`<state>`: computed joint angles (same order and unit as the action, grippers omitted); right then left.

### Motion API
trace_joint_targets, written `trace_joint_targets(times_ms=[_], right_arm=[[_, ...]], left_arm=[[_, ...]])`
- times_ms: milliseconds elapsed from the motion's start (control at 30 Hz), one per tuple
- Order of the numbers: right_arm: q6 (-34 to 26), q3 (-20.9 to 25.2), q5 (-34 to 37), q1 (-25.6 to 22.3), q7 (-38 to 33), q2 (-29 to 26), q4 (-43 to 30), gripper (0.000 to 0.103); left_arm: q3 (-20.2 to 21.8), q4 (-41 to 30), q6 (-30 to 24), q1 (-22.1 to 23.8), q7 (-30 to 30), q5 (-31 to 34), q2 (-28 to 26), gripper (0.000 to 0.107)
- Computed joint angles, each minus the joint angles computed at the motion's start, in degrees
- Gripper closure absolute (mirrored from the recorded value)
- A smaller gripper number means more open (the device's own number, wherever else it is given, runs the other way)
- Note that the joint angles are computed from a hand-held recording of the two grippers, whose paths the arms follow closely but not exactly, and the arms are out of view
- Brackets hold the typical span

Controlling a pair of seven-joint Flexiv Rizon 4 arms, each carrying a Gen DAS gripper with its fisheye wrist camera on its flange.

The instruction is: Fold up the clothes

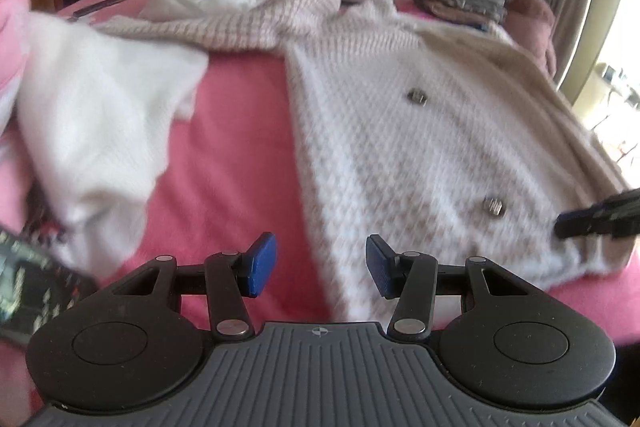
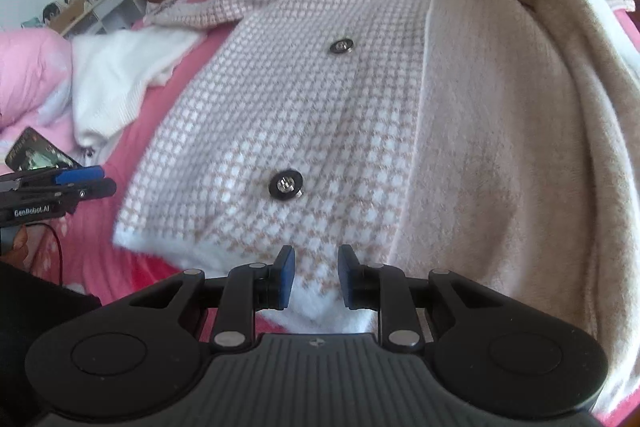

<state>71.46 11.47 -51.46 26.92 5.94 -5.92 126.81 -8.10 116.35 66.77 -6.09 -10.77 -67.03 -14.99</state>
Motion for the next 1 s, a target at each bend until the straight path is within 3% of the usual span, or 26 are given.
trace_joint_targets(times_ms=[100, 333, 500, 600, 733, 1000], right_arm=[[0.93, -1.50, -3.63, -0.56, 0.77, -0.65, -1.46, 0.079], [2.82, -5.53, -6.23, -3.64, -3.95, -4.82, -8.30, 0.079], [10.37, -11.39, -5.51, -6.95, -2.34, -10.70, -14.73, 0.078], [16.48, -14.84, -0.07, -8.57, -1.16, -15.93, -19.51, 0.074], [19.13, -14.08, 10.82, -12.84, -2.01, -23.96, -28.00, 0.067], [7.00, -5.60, 24.48, -20.87, -9.34, -38.50, -48.44, 0.058]], left_arm=[[-1.33, -4.69, -1.91, -0.16, -3.02, 0.74, -3.21, 0.057], [-6.35, -17.34, 1.55, -1.29, -8.14, 4.84, -14.10, 0.057], [-8.10, -24.96, 1.74, -0.94, -15.44, 11.80, -21.47, 0.057], [-9.05, -27.51, 0.71, -0.12, -19.26, 15.22, -24.25, 0.057], [-13.75, -26.66, 2.69, 3.00, -16.58, 15.13, -25.13, 0.057], [-16.90, -26.62, 1.25, 5.81, -13.98, 13.70, -25.80, 0.057]])
